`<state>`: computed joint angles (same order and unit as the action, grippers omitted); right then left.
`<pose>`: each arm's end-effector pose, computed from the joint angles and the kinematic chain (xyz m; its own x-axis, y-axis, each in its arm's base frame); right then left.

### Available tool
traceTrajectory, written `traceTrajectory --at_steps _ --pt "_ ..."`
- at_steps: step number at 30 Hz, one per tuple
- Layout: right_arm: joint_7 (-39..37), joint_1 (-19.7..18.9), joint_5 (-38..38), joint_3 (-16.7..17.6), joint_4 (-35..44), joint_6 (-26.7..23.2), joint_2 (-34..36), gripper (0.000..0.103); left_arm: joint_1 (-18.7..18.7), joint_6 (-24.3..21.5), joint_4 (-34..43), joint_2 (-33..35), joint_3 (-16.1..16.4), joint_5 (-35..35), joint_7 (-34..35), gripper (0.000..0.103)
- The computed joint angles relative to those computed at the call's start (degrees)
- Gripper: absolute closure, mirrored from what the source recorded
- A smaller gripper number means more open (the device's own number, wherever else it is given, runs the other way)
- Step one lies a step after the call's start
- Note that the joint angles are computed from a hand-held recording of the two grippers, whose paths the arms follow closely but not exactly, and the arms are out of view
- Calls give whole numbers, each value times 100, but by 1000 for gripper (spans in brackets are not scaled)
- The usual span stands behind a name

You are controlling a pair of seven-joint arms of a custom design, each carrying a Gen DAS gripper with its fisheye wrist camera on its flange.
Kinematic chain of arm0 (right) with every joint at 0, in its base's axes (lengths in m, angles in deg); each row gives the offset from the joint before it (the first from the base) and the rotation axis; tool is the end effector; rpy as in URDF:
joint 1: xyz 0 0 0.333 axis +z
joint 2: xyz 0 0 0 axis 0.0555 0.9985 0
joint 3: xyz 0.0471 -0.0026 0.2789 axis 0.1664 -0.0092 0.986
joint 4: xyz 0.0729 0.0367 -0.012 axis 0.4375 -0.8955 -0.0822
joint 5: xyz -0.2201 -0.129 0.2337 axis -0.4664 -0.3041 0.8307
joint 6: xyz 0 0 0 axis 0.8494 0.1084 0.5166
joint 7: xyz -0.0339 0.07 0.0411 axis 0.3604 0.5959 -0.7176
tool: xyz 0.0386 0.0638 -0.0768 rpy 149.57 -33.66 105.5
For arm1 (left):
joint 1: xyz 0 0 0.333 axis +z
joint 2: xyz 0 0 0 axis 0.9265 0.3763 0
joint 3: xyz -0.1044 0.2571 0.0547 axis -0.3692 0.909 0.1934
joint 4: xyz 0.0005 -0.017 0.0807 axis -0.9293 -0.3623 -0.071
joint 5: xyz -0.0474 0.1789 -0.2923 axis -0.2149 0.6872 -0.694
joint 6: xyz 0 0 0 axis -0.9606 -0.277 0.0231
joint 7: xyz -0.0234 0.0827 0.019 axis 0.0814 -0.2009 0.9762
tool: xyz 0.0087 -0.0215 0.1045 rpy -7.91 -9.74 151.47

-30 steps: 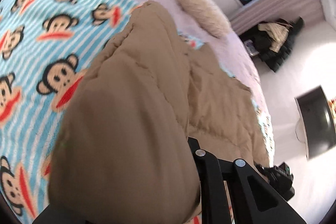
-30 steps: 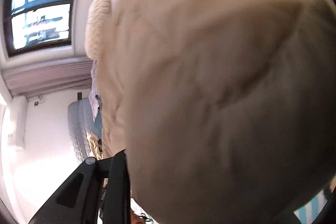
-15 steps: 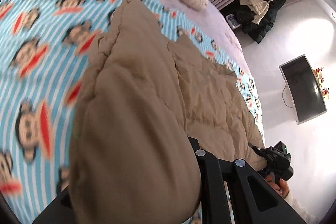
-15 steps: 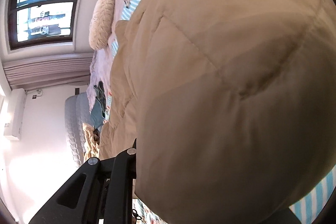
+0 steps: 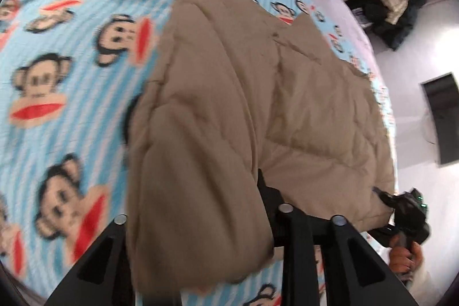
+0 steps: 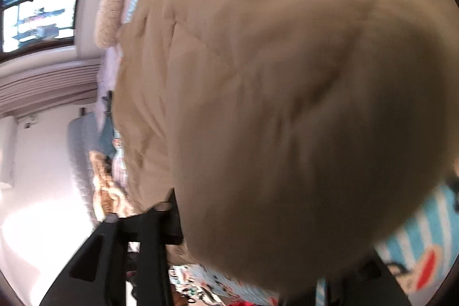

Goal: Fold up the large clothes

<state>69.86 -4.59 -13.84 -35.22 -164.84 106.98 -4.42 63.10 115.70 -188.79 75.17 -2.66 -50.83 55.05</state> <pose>0.5117 -0.0897 0.3694 -0.5231 -0.4352 -0.7328 -0.7562 0.6336 0.1635 0.4828 -0.0847 0.3925 0.1259 -0.8647 0.4862 -0.9305 -0.2728 -0.2443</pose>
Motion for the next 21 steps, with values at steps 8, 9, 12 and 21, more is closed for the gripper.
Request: traceTrajectory --at_steps 8,9,12,21 --pt "192 95 -2297 -136 -206 148 -1068 73 249 -46 -882 -1485 -48 2112 -1801 72" --pt "218 161 -2497 -145 -193 243 -1145 80 296 -47 -858 -1546 -78 2402 -1990 72" --pt "144 297 -2799 -132 -278 618 -1319 81 186 -10 -801 -1579 13 2737 -2092 72" --pt "788 483 -3688 -126 -332 436 -1158 81 182 -456 13 -183 -29 3440 -2418 72"
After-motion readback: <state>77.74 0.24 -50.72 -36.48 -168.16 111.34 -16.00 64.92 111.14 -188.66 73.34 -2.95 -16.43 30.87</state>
